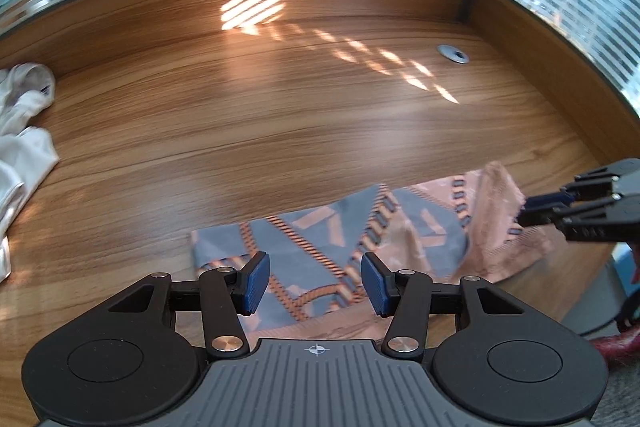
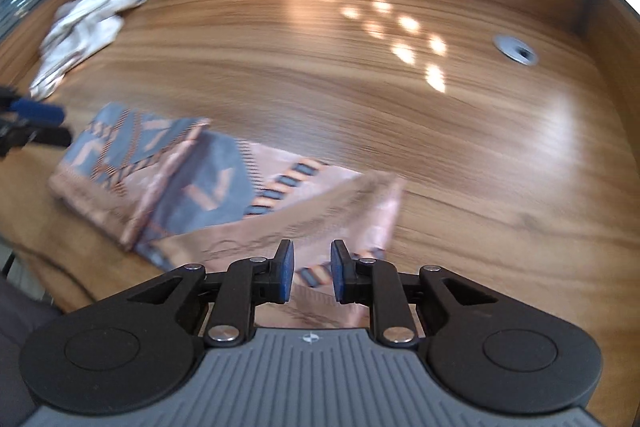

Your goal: Fold clothes

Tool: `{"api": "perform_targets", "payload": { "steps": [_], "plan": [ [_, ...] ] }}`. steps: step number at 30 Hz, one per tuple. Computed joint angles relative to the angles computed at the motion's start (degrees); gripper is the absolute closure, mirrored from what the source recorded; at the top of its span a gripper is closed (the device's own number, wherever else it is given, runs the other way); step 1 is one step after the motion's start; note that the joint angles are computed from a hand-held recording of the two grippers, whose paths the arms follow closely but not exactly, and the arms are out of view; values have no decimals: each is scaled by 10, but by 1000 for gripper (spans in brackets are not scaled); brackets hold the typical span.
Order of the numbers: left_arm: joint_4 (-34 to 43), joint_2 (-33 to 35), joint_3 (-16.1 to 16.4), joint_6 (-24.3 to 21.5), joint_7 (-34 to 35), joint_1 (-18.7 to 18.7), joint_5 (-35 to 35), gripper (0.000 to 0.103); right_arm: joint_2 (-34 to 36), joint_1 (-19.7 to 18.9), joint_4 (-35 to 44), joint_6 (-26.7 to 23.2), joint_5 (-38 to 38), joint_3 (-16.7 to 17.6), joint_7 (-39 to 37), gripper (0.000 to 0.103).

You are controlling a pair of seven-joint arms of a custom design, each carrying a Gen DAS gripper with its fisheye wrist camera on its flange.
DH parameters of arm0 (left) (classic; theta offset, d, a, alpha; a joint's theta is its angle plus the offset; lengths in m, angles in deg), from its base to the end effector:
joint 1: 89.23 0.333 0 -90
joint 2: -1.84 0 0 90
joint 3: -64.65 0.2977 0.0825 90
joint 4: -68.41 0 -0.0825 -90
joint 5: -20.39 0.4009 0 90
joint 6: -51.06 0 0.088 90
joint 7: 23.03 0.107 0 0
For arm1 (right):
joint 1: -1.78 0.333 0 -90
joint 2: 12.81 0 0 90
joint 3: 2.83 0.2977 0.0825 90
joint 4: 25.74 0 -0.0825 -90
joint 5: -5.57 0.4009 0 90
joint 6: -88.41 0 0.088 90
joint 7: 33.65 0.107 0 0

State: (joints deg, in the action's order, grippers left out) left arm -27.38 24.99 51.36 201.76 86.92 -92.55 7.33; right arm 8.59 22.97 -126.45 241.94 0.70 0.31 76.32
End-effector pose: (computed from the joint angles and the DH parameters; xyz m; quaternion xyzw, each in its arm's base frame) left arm 0.6910 -0.1793 0.4134 -0.5166 0.8021 -0.2763 0.1156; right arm 0.6380 0.2872 0.3917 -0.7239 0.6341 -0.1232 0.2422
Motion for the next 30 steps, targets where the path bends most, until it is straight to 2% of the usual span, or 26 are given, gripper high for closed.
{"api": "perform_targets", "payload": {
  "steps": [3,10,12,14,19,23,24,25,26,30],
  "plan": [
    [17,17,-25,-10,52,8,-23,56,-12,11,-23,12,-18,-21,60,80],
    [76,69,-56,-71,160,3,-60,63,-43,4,-66,24,-44,-26,122,79],
    [93,84,-58,-87,183,-3,-62,68,-51,0,-77,26,-48,-24,127,78],
    [106,98,-56,-96,201,-11,-59,78,-61,-2,-89,28,-53,-23,133,77],
    [142,128,-39,-124,193,-37,-31,79,-76,-9,-112,30,-54,-16,138,77],
    [165,145,-35,-146,180,-43,-20,80,-87,-14,-126,33,-53,-13,141,77],
    [170,149,-36,-152,178,-43,-21,83,-87,-15,-127,34,-52,-12,141,77],
    [176,151,-37,-162,175,-41,-23,96,-87,-17,-128,35,-49,-11,138,76],
    [182,153,-38,-173,171,-40,-26,101,-86,-18,-129,37,-45,-10,136,76],
    [187,152,-33,-189,148,-41,-30,101,-83,-23,-127,44,-32,-6,126,76]
  ]
}}
